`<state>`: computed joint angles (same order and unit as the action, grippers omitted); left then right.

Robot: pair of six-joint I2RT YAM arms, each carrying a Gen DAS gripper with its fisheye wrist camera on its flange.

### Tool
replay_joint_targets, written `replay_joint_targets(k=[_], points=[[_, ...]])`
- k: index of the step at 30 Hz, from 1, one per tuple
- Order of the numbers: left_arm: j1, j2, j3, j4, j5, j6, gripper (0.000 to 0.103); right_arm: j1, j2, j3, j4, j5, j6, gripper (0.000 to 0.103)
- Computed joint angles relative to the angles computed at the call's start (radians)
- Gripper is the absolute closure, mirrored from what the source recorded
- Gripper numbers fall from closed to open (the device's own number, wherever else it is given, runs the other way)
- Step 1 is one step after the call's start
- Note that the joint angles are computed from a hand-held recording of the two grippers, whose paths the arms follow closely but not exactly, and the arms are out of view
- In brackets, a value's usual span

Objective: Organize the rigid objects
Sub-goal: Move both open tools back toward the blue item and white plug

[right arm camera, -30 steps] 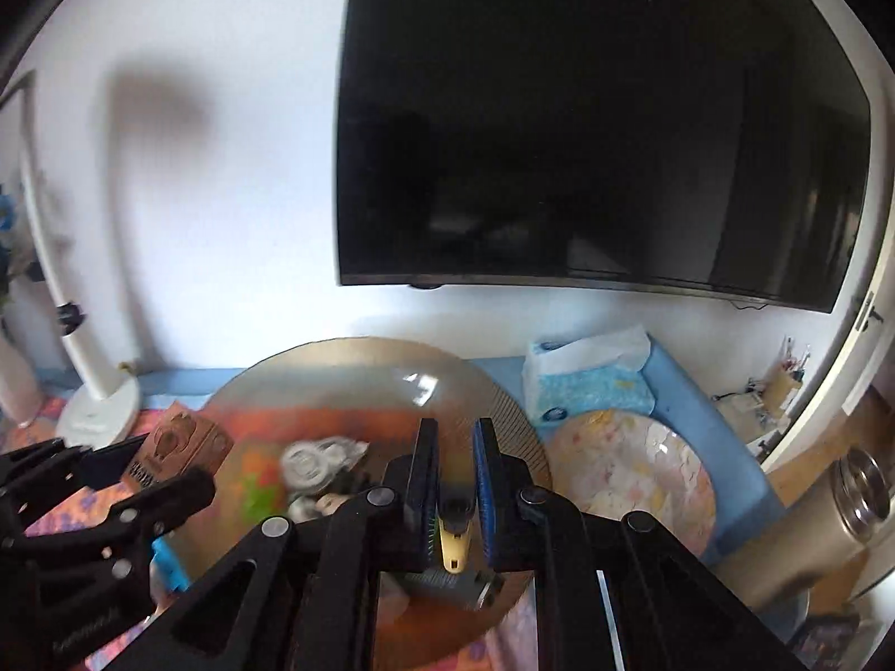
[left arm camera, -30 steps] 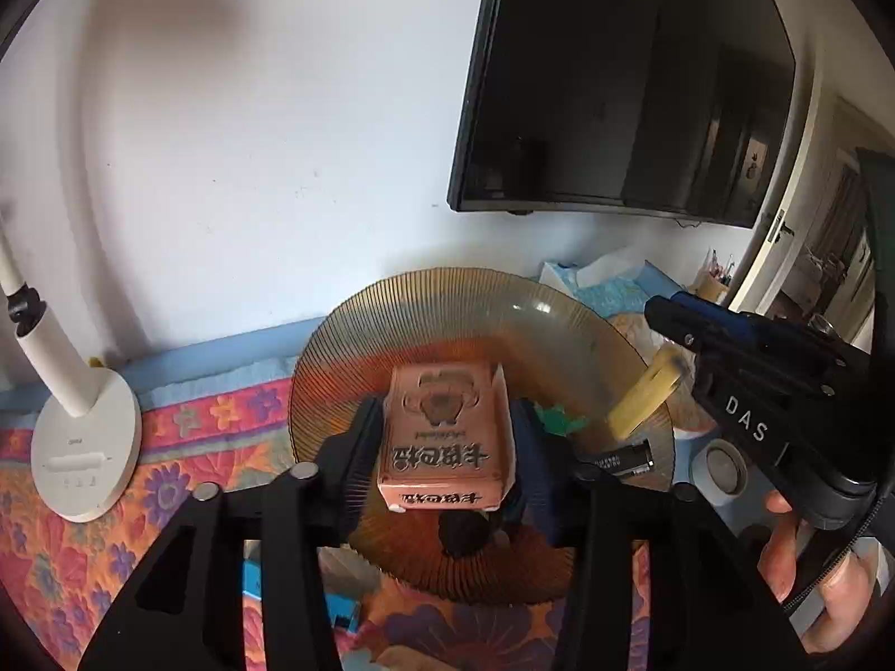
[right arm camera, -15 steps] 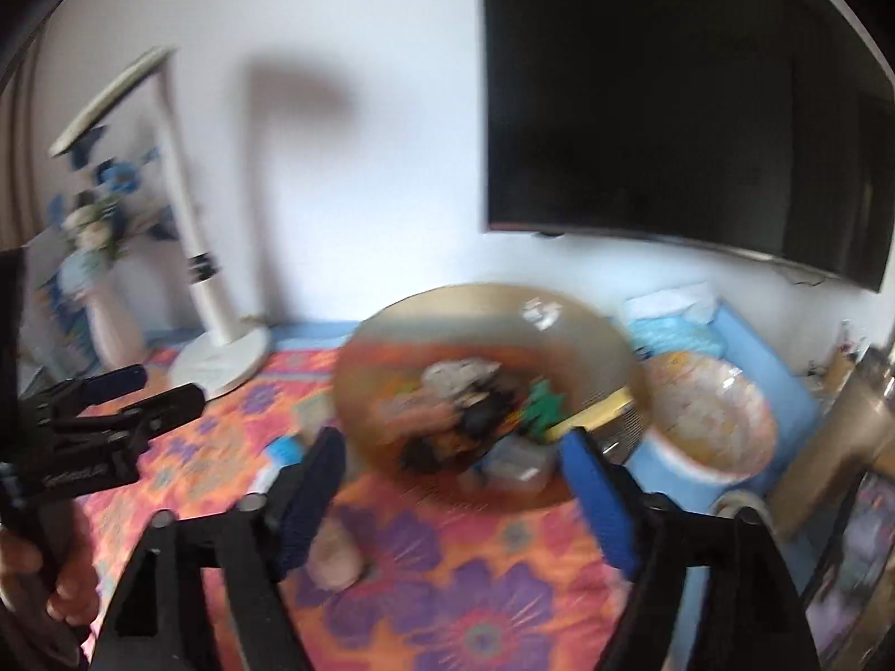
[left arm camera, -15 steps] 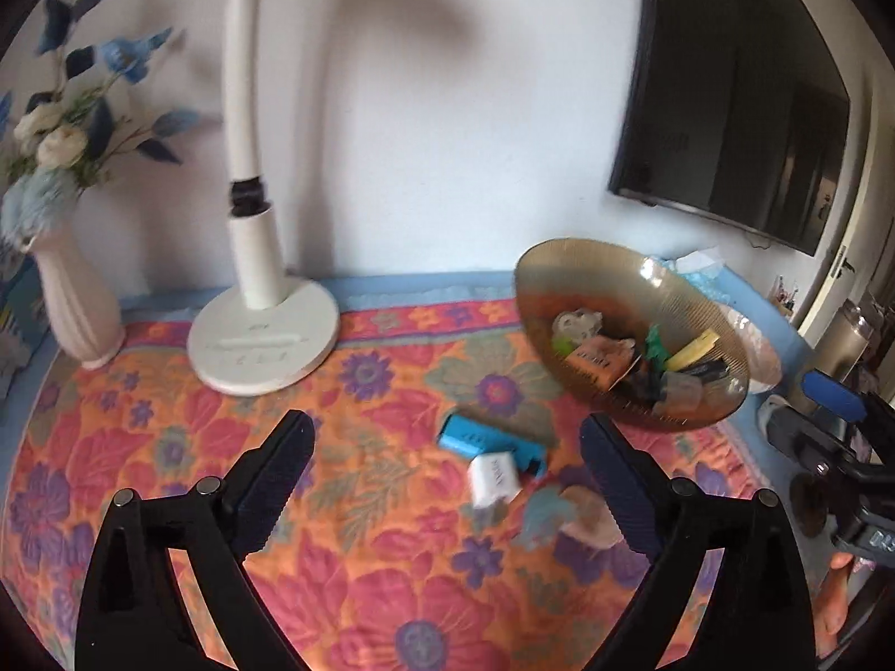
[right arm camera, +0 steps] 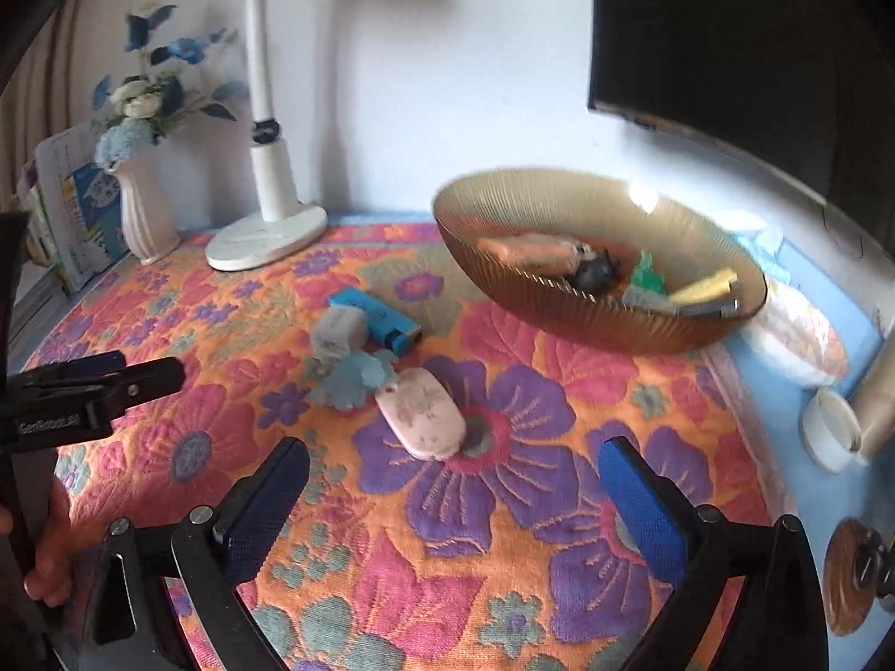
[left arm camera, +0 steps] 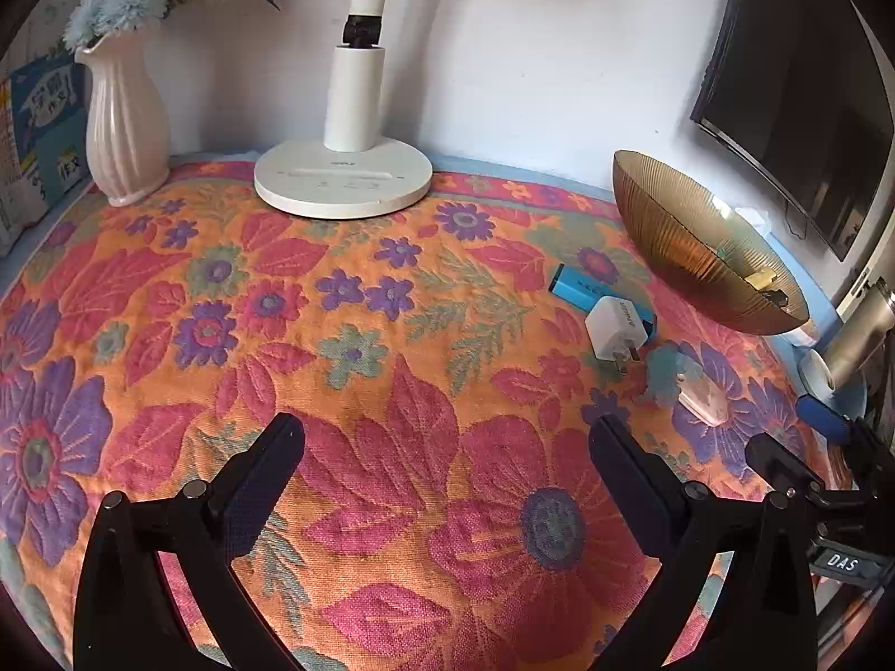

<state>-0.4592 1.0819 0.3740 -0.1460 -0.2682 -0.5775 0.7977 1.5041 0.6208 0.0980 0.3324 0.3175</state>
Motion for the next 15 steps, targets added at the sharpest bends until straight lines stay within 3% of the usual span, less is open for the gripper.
replay_joint_targets(k=[15], points=[[0.021,-0.01,-0.012,-0.002,0.031,-0.034,0.001,-0.054,0.047,0.037,-0.025,-0.104,-0.009,0.0]])
